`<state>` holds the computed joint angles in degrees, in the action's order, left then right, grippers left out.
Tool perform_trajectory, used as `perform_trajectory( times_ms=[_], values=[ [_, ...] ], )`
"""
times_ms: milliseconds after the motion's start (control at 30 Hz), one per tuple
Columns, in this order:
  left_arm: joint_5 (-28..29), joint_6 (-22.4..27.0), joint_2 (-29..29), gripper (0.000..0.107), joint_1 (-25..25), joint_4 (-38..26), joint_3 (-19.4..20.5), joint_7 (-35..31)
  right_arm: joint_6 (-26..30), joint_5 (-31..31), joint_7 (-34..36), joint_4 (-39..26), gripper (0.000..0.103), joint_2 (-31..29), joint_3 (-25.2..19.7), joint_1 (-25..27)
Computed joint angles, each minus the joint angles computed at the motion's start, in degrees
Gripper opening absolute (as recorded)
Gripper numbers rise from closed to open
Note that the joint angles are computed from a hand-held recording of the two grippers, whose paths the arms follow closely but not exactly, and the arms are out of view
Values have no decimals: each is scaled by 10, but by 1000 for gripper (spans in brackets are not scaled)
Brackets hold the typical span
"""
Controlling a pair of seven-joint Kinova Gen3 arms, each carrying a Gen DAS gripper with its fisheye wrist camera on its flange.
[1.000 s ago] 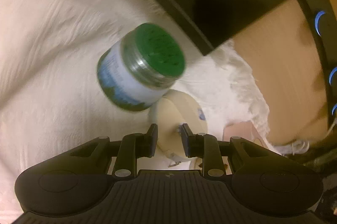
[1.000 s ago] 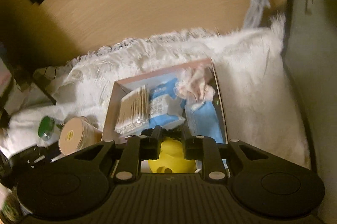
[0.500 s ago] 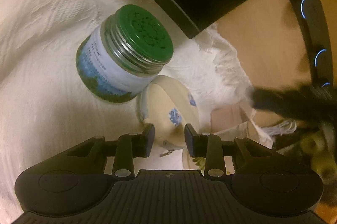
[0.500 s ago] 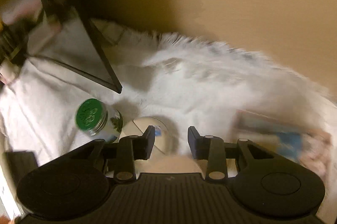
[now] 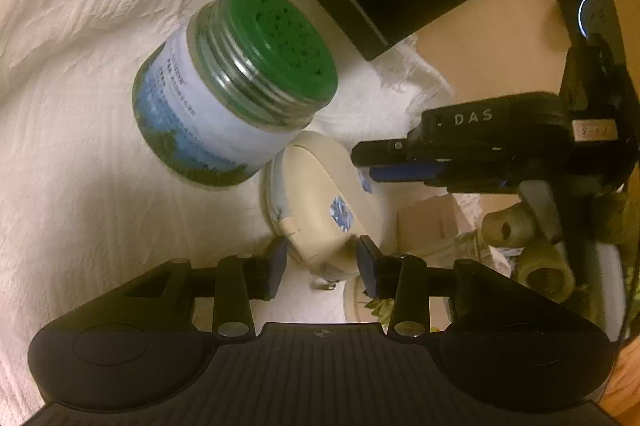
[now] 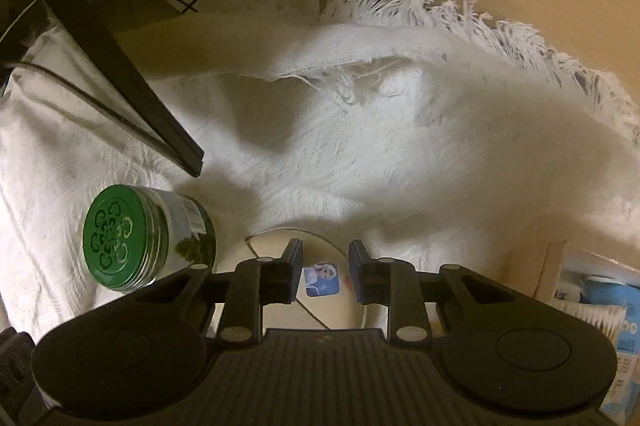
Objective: Organize soft objects
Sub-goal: 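Grasp the round beige powder puff with the left tool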
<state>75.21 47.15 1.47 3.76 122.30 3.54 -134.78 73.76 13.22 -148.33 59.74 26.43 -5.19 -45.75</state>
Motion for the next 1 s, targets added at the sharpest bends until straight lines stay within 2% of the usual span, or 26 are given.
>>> perform_trajectory(
  times_ms=[167, 433, 533, 600, 700, 767, 833, 933, 1000],
  values=[
    [-14, -10, -4, 43, 5, -14, 3, 15, 48, 51, -27, -20, 25, 12, 19, -29],
    [-23, -23, 0, 43, 15, -23, 9, 26, 48, 20, -29, -15, 25, 18, 7, -6],
    [-16, -37, 2, 55, 19, -20, 11, 32, 38, 3, -8, -10, 24, 13, 0, 5],
    [8, -20, 7, 57, 8, -9, 3, 5, 31, -4, -1, -4, 21, 9, -2, 9],
    [61, 25, 23, 66, -9, 5, -6, -52, 20, -10, 1, 5, 21, 7, -1, 12],
    [80, 51, 28, 71, -33, 8, 7, -82, 13, -15, 4, 13, 21, 2, -3, 16],
    [71, 39, 27, 72, -15, 1, -5, -75, -6, -27, 15, 24, 20, -5, -9, 26],
    [60, -5, 33, 71, -2, -11, 5, -45, -23, -48, 37, 26, 18, -9, -19, 36],
    [74, -30, 39, 64, 5, -10, 10, -42, -15, -43, 32, 15, 18, -6, -15, 26]
  ],
)
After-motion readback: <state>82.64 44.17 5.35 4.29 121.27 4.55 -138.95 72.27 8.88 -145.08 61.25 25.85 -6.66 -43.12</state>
